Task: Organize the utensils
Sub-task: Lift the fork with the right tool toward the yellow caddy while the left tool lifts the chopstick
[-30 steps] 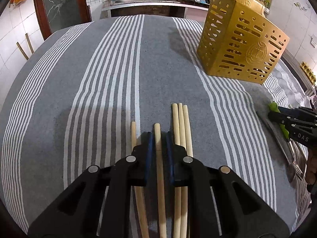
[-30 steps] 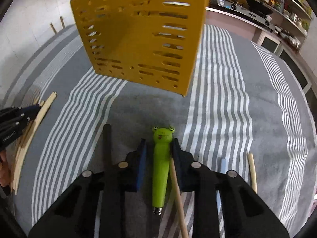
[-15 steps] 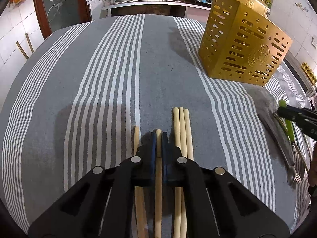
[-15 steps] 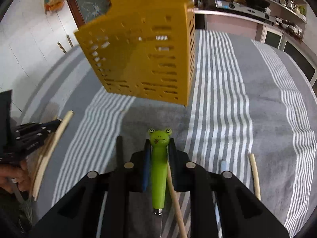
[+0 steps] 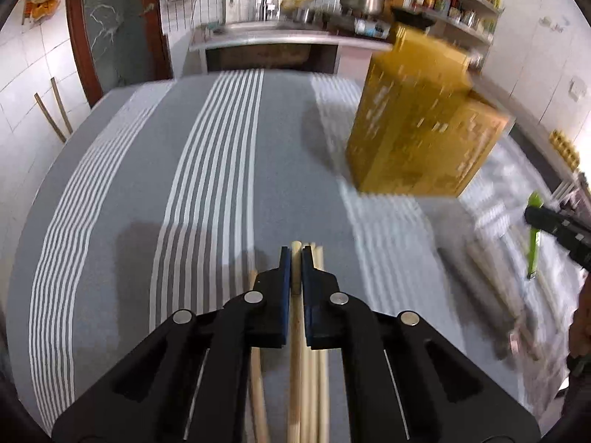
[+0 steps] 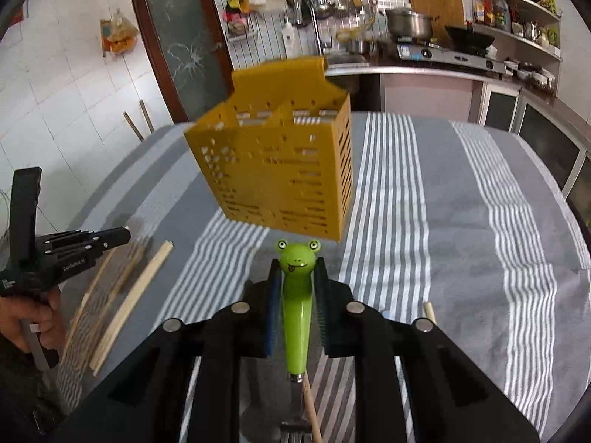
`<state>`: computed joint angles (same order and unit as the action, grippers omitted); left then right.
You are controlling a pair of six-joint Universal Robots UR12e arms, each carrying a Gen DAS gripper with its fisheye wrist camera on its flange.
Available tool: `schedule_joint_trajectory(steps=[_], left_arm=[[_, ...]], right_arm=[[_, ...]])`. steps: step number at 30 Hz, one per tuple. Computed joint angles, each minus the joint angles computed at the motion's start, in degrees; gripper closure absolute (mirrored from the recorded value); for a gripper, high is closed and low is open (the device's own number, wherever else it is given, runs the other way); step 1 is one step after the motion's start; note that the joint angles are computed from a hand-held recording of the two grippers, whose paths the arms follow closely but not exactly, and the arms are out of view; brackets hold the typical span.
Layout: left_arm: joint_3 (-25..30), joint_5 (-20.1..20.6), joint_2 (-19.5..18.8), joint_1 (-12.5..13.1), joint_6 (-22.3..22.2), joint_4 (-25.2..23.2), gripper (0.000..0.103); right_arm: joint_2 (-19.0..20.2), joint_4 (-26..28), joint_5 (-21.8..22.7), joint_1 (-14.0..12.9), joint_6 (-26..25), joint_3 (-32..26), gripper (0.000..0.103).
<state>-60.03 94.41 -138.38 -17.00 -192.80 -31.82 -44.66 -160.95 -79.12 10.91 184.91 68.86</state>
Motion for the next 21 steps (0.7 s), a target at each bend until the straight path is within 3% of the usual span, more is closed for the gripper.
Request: schedule_joint_trajectory(steps=[14, 21], left_arm=[[-2.41, 1.81, 2.75, -0.92, 1.74, 6.95, 0.099], [-3.62, 4.95, 4.01, -1.75, 2.33, 13.94, 0.099]], right_arm=[[-3.43, -12.68, 1.04, -0.80, 1.16, 6.10, 0.085], [-3.75, -16.71, 0.62, -0.79, 1.78, 6.54, 0.085]])
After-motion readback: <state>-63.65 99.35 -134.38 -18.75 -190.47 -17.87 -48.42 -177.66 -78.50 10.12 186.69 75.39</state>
